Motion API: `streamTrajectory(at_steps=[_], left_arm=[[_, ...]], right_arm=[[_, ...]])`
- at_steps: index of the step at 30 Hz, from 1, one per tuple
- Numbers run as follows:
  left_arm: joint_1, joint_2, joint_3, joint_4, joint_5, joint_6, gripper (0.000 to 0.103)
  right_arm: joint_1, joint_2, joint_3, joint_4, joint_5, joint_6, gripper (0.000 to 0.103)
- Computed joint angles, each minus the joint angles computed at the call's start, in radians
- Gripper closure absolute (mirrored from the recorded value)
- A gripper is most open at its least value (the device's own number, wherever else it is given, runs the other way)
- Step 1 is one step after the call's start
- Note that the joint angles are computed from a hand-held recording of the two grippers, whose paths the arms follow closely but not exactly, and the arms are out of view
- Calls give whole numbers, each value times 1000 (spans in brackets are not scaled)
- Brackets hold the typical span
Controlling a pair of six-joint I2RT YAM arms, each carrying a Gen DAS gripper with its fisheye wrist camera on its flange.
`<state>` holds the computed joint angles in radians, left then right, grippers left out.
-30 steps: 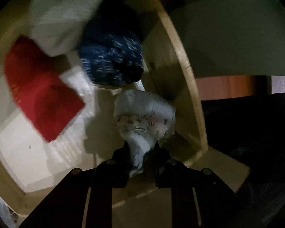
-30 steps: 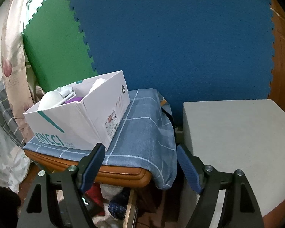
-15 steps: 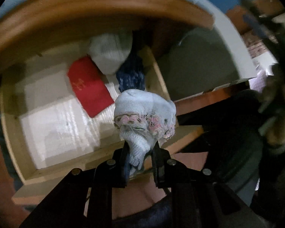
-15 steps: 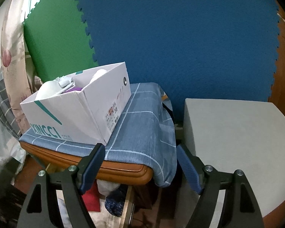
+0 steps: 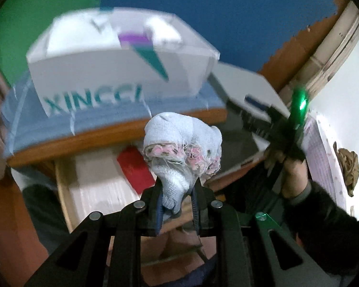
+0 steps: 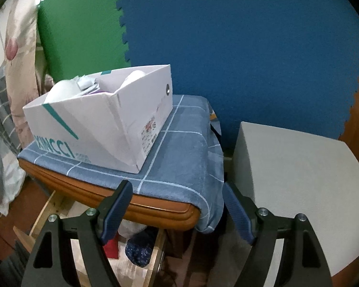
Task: Take underwear out of drawer
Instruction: 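Lift the white lace underwear with the left tool and carry it over the shoebox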
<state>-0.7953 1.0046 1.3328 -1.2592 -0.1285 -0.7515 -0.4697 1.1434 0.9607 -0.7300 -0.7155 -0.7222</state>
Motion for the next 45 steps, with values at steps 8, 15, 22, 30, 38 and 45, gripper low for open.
streamTrajectory(at_steps=[8, 15, 22, 30, 38, 45], left_arm=[[45, 84, 255, -113, -135, 105, 85], [167, 189, 491, -126, -187, 226, 85], [236, 322, 719, -140, -218, 335, 84], [266, 480, 900, -109, -228, 409, 84], [368, 658, 1041, -113, -169, 433, 84], [470, 804, 1118, -150, -100, 413, 84]], right_arm=[[30, -28, -22, -1, 26, -38, 23], [42, -21, -21, -3, 39, -51, 23], [38, -14, -19, -18, 21, -70, 23], [35, -10, -18, -24, 17, -70, 23], [43, -27, -31, -30, 19, -90, 23], [36, -10, -19, -48, 4, -101, 23]])
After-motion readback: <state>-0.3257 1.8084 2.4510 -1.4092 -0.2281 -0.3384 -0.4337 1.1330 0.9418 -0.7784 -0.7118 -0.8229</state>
